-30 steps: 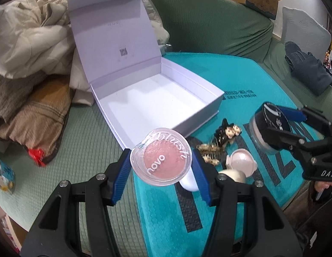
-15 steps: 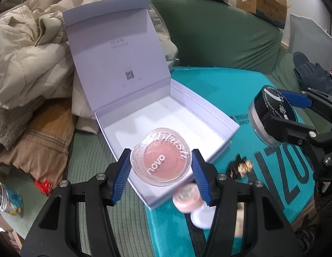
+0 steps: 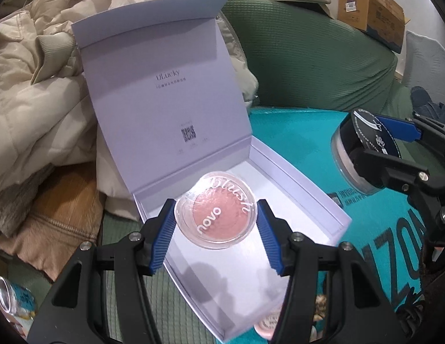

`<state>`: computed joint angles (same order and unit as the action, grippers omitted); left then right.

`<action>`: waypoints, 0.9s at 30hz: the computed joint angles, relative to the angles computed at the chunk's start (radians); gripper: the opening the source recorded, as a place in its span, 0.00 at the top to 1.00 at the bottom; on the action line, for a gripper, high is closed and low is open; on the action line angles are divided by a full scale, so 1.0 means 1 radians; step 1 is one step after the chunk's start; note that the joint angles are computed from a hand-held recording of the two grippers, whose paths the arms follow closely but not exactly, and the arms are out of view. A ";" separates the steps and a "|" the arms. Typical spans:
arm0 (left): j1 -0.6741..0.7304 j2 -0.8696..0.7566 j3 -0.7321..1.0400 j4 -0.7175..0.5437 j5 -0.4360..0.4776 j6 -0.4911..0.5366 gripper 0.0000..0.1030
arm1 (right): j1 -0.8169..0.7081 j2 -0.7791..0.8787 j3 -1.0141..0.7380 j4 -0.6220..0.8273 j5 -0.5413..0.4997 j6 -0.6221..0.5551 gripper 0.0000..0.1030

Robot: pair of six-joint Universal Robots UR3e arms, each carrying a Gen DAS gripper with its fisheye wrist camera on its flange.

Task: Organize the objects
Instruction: 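Carry the blush compact and black jar with both grippers into the white box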

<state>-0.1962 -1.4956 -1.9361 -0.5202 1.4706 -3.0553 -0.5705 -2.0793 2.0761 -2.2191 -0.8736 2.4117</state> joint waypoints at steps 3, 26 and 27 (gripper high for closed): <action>0.000 -0.059 0.050 0.007 0.009 0.002 0.47 | 0.032 0.074 -0.018 -0.072 -0.018 0.025 0.33; 0.047 -0.336 0.174 0.081 -0.020 -0.016 0.47 | 0.219 0.467 -0.109 -0.319 -0.151 0.102 0.33; 0.046 -0.340 0.173 0.084 -0.017 -0.015 0.47 | 0.234 0.479 -0.117 -0.327 -0.166 0.102 0.33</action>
